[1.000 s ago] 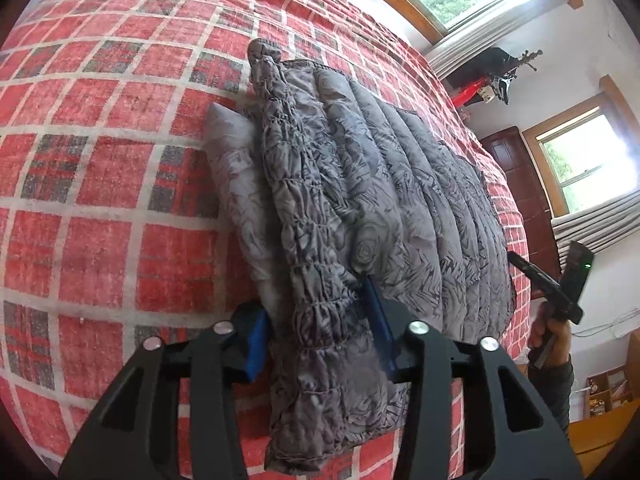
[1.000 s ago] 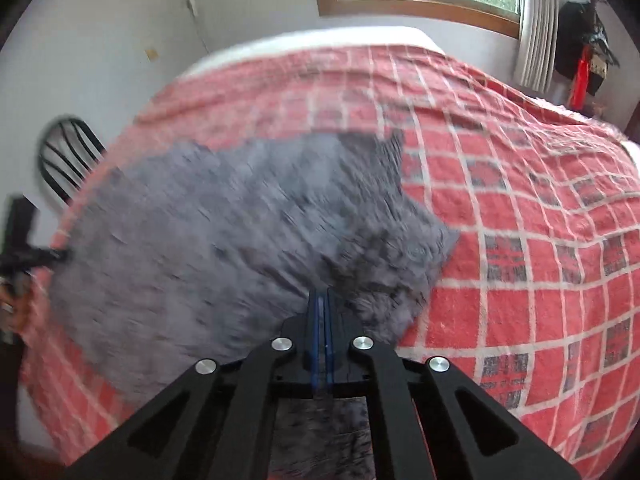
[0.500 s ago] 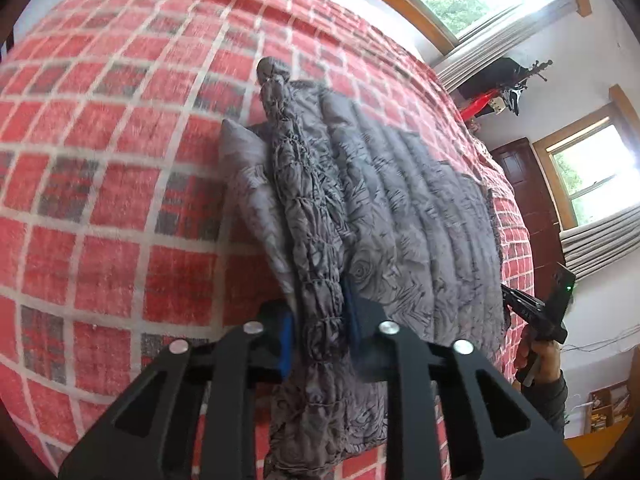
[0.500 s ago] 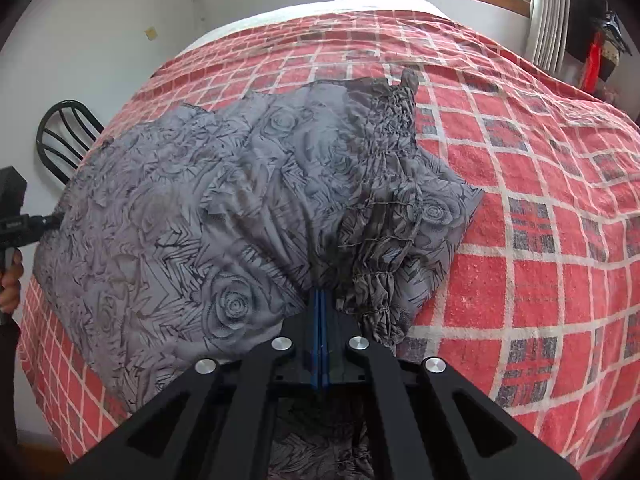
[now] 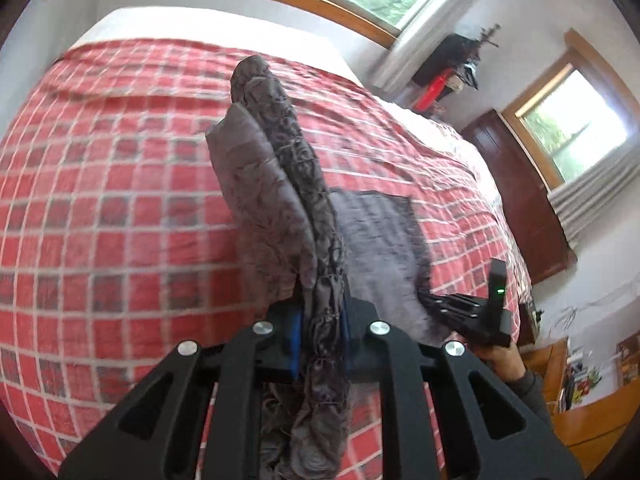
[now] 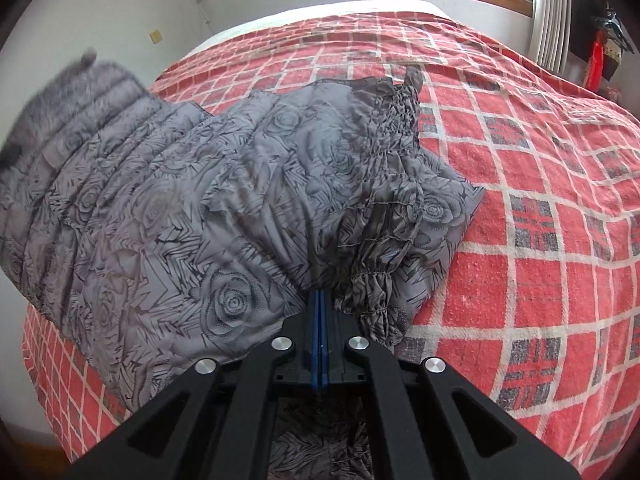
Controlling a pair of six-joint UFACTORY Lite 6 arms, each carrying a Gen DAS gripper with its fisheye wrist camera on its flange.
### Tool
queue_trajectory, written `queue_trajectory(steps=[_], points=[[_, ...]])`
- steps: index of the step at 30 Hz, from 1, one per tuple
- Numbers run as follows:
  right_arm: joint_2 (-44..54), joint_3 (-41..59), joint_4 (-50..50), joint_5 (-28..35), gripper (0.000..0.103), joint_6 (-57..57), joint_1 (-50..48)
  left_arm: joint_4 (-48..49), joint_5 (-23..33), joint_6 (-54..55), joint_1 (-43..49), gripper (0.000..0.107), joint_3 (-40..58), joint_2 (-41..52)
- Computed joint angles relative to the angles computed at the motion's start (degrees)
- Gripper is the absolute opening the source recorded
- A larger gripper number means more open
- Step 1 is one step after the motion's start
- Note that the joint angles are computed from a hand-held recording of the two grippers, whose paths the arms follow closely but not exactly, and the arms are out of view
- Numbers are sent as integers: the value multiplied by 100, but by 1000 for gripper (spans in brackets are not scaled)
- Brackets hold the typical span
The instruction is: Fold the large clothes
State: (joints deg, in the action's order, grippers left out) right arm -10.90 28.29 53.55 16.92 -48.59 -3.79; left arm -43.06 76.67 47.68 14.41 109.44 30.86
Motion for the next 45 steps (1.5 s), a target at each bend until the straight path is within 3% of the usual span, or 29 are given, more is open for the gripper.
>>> queue_trajectory(steps=[8, 17, 25, 30, 34, 36, 38, 40, 41, 42, 44, 45], points=[[-41, -100, 615, 117, 0, -750, -166, 345, -726, -722, -1542, 13, -753, -822], [-55, -213, 1390, 393, 0, -1780, -464, 749, -1726, -1355, -3022, 13, -1452, -904], [-200, -346, 1704, 1262, 0, -2439, -1315, 592, -2542, -1335, -3715, 14, -2045, -698], [-243, -317, 1459, 2257, 0, -2643, -2287, 644, -3422, -1309, -4296, 16, -2636, -835], [-665, -165, 842, 2889, 7, -2173, -2889, 439, -4061, -1023, -4657, 25, -3152, -953], [-904, 11, 531, 3202, 9, -1890, -3153, 265, -4229, -847, -4761, 34, -3305, -997], [-1059, 245, 299, 3468, 11, -1569, -3356, -50, -4507, -487, -4859, 50, -3597, -1223], [-923, 563, 231, 3753, 12, -1432, -3566, -501, -4693, 40, -4874, 57, -3951, -1556], [-805, 723, 243, 3957, 21, -1370, -3673, -657, -4716, 265, -4859, 62, -4092, -1711], [-584, 928, 347, 4211, 42, -1324, -3810, -1015, -4715, 730, -4815, 65, -4363, -1987], [-363, 1070, 521, 4461, 58, -1229, -3897, -1608, -4722, 1485, -4749, 73, -4779, -2351], [-26, 1242, 669, 4670, 60, -1217, -3841, -1781, -4728, 1749, -4739, 73, -4937, -2468]])
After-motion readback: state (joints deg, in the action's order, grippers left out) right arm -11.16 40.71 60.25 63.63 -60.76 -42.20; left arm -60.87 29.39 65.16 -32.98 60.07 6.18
